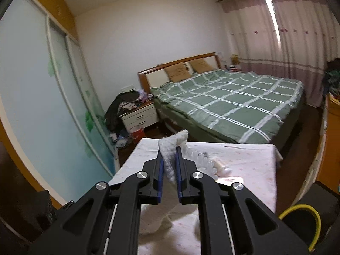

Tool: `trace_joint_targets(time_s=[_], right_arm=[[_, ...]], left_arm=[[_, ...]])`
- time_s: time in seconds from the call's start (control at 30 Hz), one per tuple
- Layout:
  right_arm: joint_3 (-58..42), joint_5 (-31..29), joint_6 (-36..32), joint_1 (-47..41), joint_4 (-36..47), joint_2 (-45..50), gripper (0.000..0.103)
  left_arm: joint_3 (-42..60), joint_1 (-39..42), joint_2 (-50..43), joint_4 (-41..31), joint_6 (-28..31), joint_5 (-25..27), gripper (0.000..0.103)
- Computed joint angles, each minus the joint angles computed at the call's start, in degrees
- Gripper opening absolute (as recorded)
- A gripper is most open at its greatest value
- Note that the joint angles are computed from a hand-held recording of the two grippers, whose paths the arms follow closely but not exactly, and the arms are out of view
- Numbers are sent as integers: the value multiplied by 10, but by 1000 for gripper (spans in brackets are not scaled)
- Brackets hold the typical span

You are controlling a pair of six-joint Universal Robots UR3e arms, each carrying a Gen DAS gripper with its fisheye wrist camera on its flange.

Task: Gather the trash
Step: 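Lift the white cloth with the right gripper and lay it back on the table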

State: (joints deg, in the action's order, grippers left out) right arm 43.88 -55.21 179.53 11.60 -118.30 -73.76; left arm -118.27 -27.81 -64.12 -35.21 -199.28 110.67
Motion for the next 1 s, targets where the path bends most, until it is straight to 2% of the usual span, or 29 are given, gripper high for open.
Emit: trace_joint_targets(time_s=[0.13,0.4,0.5,0.6,0.73,0.83,0.87,0.93,1.0], right_arm=[[61,23,-27,-27,16,-34,10],[134,16,-54,14,6,-24,10],[152,7,-56,31,1,-17,10],[142,-4,-55,48,8,-3,10],[132,-8,-55,57,12,3,10],[112,-15,-61,59,30,14,11],[104,-19,-65,61,39,19,11],[88,-23,-78,62,63,28,20],[92,-17,-81,61,64,25,25]], left_arm=[[13,-1,-31,18,5,-17,95],[27,-6,-41,2,10,-13,95],[23,2,-34,10,29,-50,95],[34,-7,-56,32,57,-83,95],[74,-41,-113,47,78,-76,95],[84,-44,-122,46,78,-75,95],[82,-42,-118,43,76,-74,95],[75,-37,-106,38,72,-72,95],[69,-32,-94,29,68,-70,95]])
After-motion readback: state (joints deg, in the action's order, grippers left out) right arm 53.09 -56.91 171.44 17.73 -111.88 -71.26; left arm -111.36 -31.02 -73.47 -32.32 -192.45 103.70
